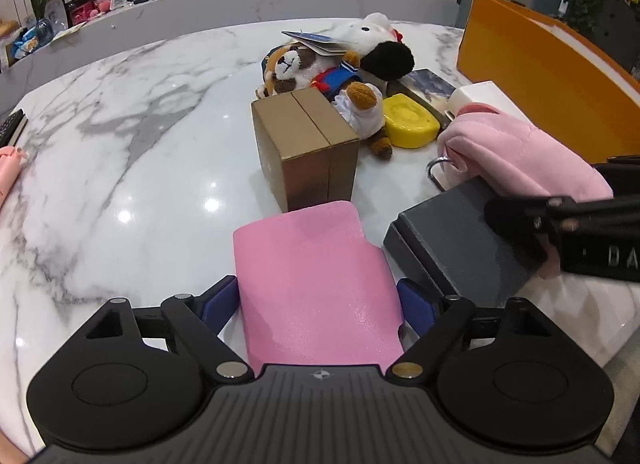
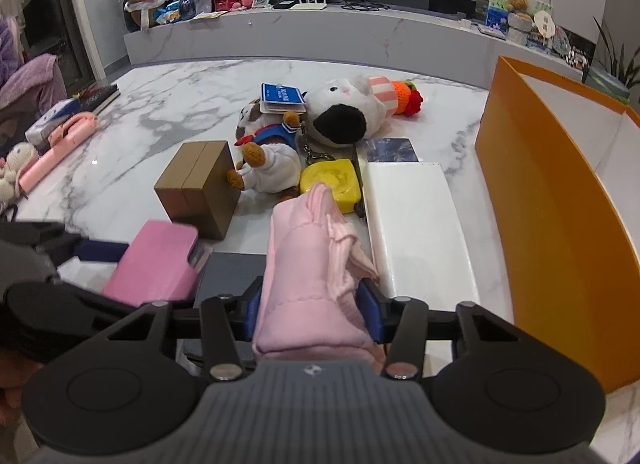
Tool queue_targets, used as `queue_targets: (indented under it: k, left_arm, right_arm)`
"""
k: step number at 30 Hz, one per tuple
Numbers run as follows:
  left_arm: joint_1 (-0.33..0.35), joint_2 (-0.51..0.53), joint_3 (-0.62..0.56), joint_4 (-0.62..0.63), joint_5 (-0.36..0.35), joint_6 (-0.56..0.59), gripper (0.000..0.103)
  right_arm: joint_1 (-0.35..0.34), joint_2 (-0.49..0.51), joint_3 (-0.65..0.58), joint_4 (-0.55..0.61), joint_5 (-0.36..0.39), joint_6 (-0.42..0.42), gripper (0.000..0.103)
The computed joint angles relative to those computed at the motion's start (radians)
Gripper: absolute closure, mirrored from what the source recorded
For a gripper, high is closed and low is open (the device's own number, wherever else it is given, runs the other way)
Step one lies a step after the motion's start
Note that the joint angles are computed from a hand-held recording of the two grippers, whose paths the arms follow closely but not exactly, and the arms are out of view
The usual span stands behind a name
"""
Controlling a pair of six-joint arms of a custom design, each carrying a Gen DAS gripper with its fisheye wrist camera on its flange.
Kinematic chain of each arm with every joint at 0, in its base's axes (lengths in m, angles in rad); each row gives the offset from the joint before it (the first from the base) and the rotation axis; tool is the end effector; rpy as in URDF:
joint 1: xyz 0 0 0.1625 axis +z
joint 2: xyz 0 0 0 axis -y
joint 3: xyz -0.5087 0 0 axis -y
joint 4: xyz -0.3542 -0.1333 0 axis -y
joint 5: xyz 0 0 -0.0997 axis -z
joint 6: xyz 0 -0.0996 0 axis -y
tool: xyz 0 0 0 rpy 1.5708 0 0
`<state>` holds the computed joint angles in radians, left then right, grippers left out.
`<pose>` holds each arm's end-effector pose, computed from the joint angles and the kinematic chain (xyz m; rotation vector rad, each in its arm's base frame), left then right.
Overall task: Organize objects
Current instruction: 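Carry the pink folder and pink bag with both tools toward the orange box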
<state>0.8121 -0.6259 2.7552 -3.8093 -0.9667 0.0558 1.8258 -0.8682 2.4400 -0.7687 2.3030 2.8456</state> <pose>-0.0910 -0.3720 0.0895 0.9819 2.3873 -0.4093 0.1423 -0.2813 0.0740 0.2774 -2.2645 0.8927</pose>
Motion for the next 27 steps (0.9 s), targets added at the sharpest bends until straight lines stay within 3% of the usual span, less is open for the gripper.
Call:
queue_targets:
  k: [10, 19, 27]
  left_arm:
    - [-0.021, -0.116, 0.012, 0.143, -0.023, -0.037, 0.007]
    - [-0.061, -0.229, -0.027, 0.270, 0.012, -0.082, 0.007]
    - [-0.148, -0.294, -0.045, 0.351, -0.001, -0.111, 0.007]
  right_arm:
    - [0.008, -0.038, 0.017, -0.016, -0.022, 0.029, 0.067]
    - [0.040, -0.088, 0.036, -0.026, -0.031, 0.031, 0.068]
    - [0.077, -0.172, 0.060, -0.022, -0.018, 0.020, 0.068]
